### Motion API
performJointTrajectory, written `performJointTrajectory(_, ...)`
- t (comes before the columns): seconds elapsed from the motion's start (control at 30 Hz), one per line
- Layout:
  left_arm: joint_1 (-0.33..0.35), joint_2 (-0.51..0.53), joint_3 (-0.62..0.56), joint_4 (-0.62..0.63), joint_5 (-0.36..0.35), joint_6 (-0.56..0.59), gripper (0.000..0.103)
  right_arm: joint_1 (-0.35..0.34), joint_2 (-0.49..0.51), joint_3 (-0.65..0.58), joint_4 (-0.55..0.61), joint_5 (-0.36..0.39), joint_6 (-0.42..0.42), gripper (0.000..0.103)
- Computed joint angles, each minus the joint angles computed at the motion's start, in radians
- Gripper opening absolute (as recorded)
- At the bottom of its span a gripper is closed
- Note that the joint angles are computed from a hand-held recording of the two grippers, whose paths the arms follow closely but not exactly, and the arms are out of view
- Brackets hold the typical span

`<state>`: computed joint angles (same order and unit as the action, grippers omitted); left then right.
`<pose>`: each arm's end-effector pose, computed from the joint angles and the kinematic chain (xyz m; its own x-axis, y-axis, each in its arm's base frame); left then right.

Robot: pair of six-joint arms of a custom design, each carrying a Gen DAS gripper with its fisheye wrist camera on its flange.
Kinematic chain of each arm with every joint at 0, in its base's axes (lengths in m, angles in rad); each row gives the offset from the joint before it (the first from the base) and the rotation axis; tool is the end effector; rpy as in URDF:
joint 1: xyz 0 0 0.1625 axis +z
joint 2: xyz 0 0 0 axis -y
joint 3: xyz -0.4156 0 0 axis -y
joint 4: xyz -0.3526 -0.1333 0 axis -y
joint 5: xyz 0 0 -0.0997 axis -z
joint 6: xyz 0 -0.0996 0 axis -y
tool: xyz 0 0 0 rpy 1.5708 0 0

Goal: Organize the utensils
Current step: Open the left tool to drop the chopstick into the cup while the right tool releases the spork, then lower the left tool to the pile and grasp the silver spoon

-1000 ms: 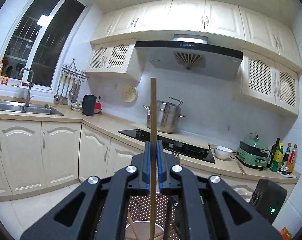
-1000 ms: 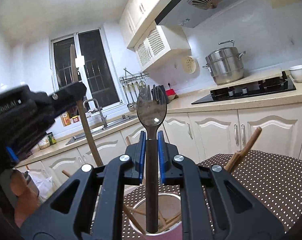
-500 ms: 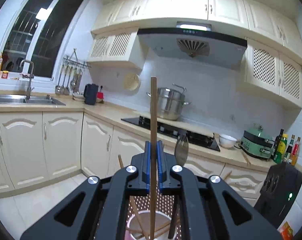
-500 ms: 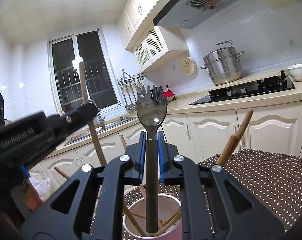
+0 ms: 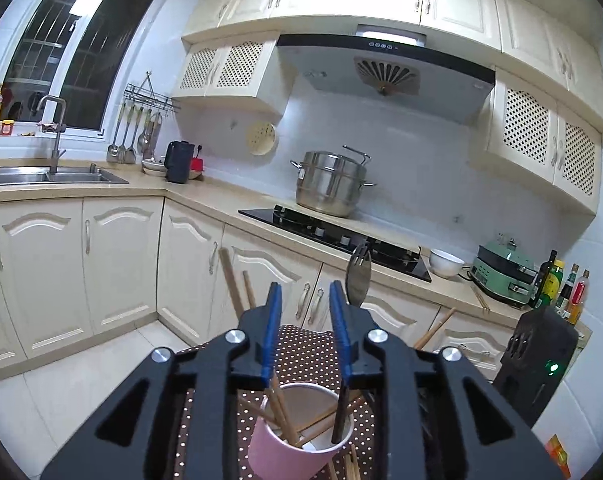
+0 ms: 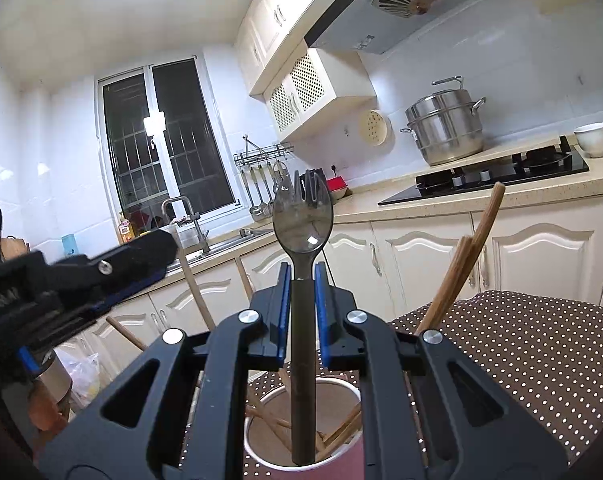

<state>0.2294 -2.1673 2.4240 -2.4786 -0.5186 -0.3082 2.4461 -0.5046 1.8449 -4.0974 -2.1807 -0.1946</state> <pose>-0.1611 -0.2633 0.4380 -0.8308 0.2910 -0.4744 0.5484 0.2825 -0.7871 0.4768 -0.2986 0.0819 -0.8596 -0.3301 0.3900 -0.4629 0.1799 -0.8679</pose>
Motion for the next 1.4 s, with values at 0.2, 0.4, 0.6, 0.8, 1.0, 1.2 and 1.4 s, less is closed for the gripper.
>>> performJointTrajectory(0.2,-0.073,-0.089,-0.026,0.219,0.07,-0.126,0.03,0.001,0.008,-0.003,-0.008,-0.012,-0.005,0.012)
performJointTrajectory(0.4,-0.097,-0.124,-0.078,0.541,0.158,-0.317,0.03,0.017,0.016,-0.006,-0.001,-0.033,-0.027,0.012)
performJointTrajectory(0.6,-0.08,-0.125,-0.125,0.664,0.161,-0.395,0.03,0.039,0.012,-0.001,0.024,-0.071,-0.05,0.012)
performJointTrajectory(0.8,-0.101,-0.135,-0.174,0.858,0.155,-0.525,0.03,0.06,-0.006,0.015,0.065,-0.111,-0.043,0.012)
performJointTrajectory(1.0,-0.159,-0.145,-0.245,1.14,0.138,-0.717,0.036,0.095,-0.018,0.015,0.098,-0.162,-0.04,0.013)
performJointTrajectory(1.2,-0.28,-0.146,-0.348,1.524,0.104,-0.999,0.041,0.141,-0.03,0.01,0.109,-0.217,-0.037,0.013)
performJointTrajectory(1.4,-0.386,-0.151,-0.404,1.71,-0.002,-1.126,0.047,0.202,-0.054,0.016,0.166,-0.31,-0.005,0.013)
